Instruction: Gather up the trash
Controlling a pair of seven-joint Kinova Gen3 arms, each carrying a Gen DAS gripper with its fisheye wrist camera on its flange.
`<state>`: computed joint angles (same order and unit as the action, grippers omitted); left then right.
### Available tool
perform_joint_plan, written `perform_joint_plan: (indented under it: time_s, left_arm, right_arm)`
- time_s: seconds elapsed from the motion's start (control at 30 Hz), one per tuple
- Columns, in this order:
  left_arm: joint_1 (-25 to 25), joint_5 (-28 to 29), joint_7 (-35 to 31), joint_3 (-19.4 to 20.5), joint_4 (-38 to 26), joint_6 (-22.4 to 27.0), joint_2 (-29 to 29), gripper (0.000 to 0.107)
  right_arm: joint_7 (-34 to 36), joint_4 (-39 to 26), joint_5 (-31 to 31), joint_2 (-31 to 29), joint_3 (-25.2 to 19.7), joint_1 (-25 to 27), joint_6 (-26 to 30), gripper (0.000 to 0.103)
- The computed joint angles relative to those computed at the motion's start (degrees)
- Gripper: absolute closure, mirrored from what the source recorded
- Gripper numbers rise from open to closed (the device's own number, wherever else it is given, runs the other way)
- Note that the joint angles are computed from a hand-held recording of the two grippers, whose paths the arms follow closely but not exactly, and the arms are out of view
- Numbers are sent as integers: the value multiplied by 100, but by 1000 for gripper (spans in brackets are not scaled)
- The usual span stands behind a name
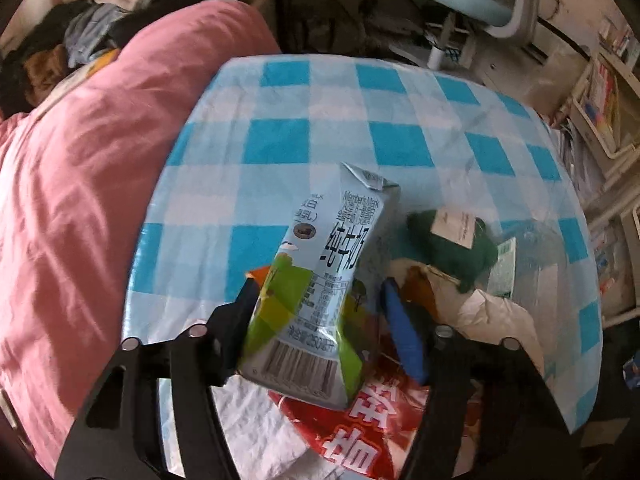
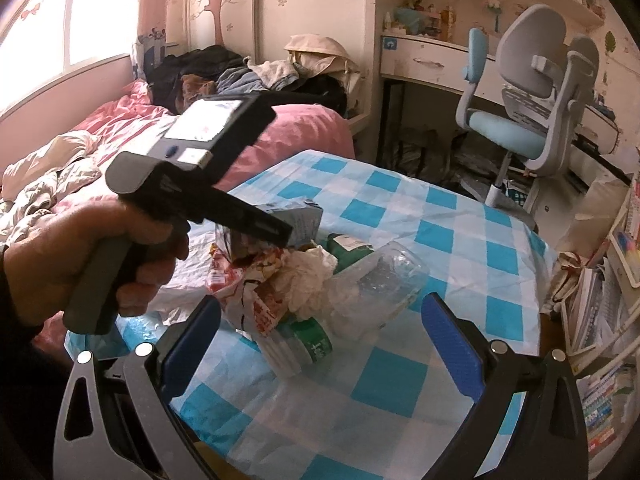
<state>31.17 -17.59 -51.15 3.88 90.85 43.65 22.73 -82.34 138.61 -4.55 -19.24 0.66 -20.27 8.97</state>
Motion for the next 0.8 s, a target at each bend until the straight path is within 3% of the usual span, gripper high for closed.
perform_joint_plan:
  time_s: [0.3,0.43,0.5,0.57,0.63,0.8]
  left_arm:
    - [4,-234,621,-81,607,-564,-771,51]
    - [-132,-332,915,67,1043,-885,-1322,51]
    - [-221,-355,1031,181,1249,-983,-1568,51]
    - [-352,-277,1072,306,1437,-1082,-1775,51]
    - [-478,-183,1140,416,1652,-1220,-1967,51]
    - [-696,-112,1258,680,1931,-1348,-2212,51]
  right_arm:
    - [-31,50,-23,-61,-30,-71,-18,6]
    - [-244,12,47,30,-406,389,6,7]
    - [-424,-51,130,146,-551,604,48,14]
    - [-400,-136,39,278,-298,416,116,23]
    - [-415,-198,11,433,-279,406,78,25]
    - [-838,-370,335,948,-921,896,-42,43]
